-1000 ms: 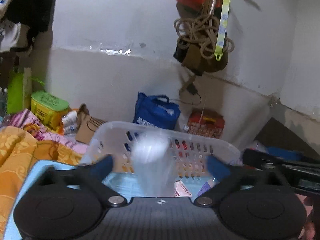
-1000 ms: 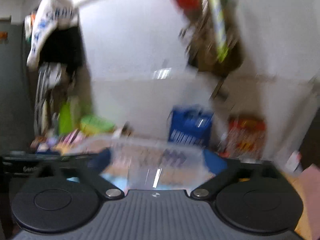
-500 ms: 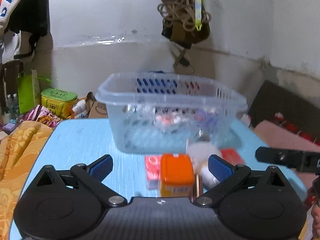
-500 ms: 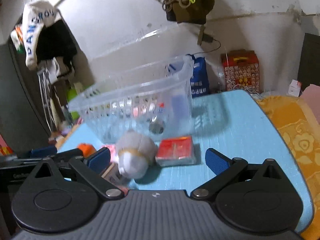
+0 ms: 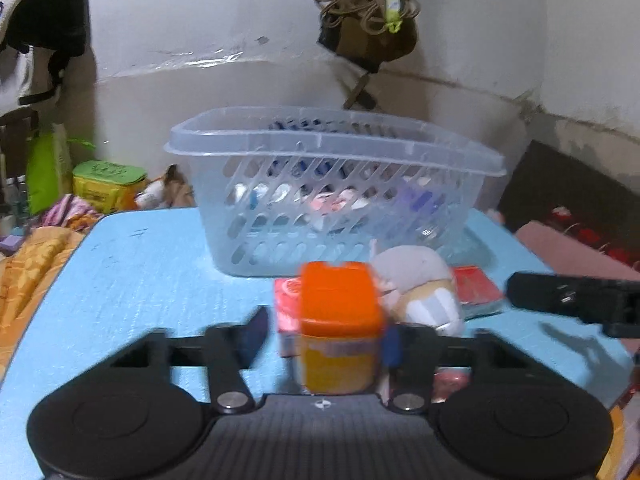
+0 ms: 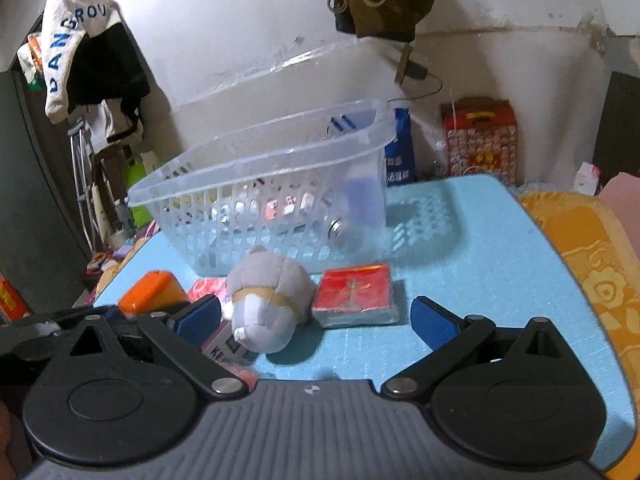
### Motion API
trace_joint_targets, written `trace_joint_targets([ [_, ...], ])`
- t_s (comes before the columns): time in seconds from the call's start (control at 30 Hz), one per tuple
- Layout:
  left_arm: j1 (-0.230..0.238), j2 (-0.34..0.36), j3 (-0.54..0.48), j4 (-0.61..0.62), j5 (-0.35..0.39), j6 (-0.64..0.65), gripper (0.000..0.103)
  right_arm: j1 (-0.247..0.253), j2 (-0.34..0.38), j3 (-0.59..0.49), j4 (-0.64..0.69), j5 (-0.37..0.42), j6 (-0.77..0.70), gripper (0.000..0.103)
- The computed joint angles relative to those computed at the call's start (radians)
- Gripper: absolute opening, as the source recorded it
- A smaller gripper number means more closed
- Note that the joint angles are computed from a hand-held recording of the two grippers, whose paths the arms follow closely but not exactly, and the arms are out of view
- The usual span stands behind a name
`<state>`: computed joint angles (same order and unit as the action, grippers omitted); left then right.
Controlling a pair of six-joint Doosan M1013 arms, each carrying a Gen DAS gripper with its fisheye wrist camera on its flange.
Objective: Organize objects
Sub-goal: 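Grasp the orange-lidded jar with the left tool while the right tool grasps the grey plush toy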
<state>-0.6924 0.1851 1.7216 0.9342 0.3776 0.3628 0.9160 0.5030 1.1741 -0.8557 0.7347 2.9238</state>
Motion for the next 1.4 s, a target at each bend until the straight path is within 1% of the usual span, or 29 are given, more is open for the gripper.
trace_joint_targets([
  [0.1,-0.007,-0.001,0.006,0.075,0.032,-0.065,0.043,0.0,0.011,-0.011,0.008,-0.007,-0.022,0.102],
  [0.2,0.001,-0.009,0.014,0.078,0.044,-0.082,0.043,-0.002,0.036,-0.046,0.033,-0.008,-0.082,0.099],
  [0.27,0.007,-0.014,0.019,0.094,0.056,-0.104,0.043,-0.002,0.058,-0.079,0.033,0.002,-0.112,0.098],
  [0.33,0.009,-0.017,0.023,0.11,0.066,-0.116,0.043,-0.008,0.081,-0.116,0.067,0.006,-0.159,0.097],
  [0.4,0.013,-0.021,0.031,0.116,0.064,-0.116,0.043,-0.015,0.107,-0.159,0.127,0.031,-0.221,0.096],
  [0.43,0.014,-0.023,0.035,0.124,0.063,-0.121,0.043,-0.019,0.116,-0.175,0.163,0.038,-0.256,0.093],
  [0.47,0.015,-0.024,0.036,0.125,0.063,-0.121,0.043,-0.022,0.126,-0.191,0.191,0.047,-0.294,0.093],
  [0.5,0.017,-0.026,0.038,0.122,0.059,-0.12,0.043,-0.022,0.135,-0.203,0.201,0.061,-0.325,0.093],
  [0.57,0.023,-0.027,0.039,0.11,0.048,-0.115,0.043,-0.014,0.152,-0.23,0.176,0.103,-0.369,0.091],
  [0.6,0.026,-0.028,0.04,0.11,0.045,-0.117,0.043,-0.013,0.151,-0.231,0.182,0.1,-0.38,0.084],
  [0.63,0.028,-0.029,0.042,0.11,0.041,-0.118,0.043,-0.012,0.147,-0.224,0.184,0.092,-0.385,0.071],
  [0.67,0.029,-0.029,0.043,0.112,0.039,-0.119,0.043,-0.01,0.144,-0.222,0.177,0.097,-0.392,0.066],
  [0.7,0.029,-0.03,0.044,0.117,0.038,-0.121,0.043,-0.008,0.145,-0.23,0.18,0.116,-0.402,0.065],
  [0.83,0.028,-0.029,0.045,0.12,0.036,-0.114,0.043,-0.013,0.117,-0.193,0.194,0.083,-0.364,0.064],
  [1.0,0.024,-0.029,0.043,0.124,0.043,-0.115,0.043,-0.004,0.067,-0.124,0.091,0.021,-0.245,0.064],
  [1.1,0.013,-0.036,0.05,0.194,0.06,-0.173,0.043,0.004,0.035,-0.077,0.007,-0.015,-0.164,0.064],
  [1.17,0.005,-0.041,0.054,0.248,0.072,-0.213,0.043,0.013,0.018,-0.055,-0.048,-0.017,-0.121,0.064],
  [1.27,-0.004,-0.052,0.061,0.317,0.075,-0.278,0.043,0.021,0.005,-0.037,-0.113,-0.022,-0.082,0.064],
  [1.4,-0.016,-0.062,0.064,0.378,0.089,-0.331,0.043,0.025,-0.014,-0.01,-0.186,-0.048,-0.032,0.064],
])
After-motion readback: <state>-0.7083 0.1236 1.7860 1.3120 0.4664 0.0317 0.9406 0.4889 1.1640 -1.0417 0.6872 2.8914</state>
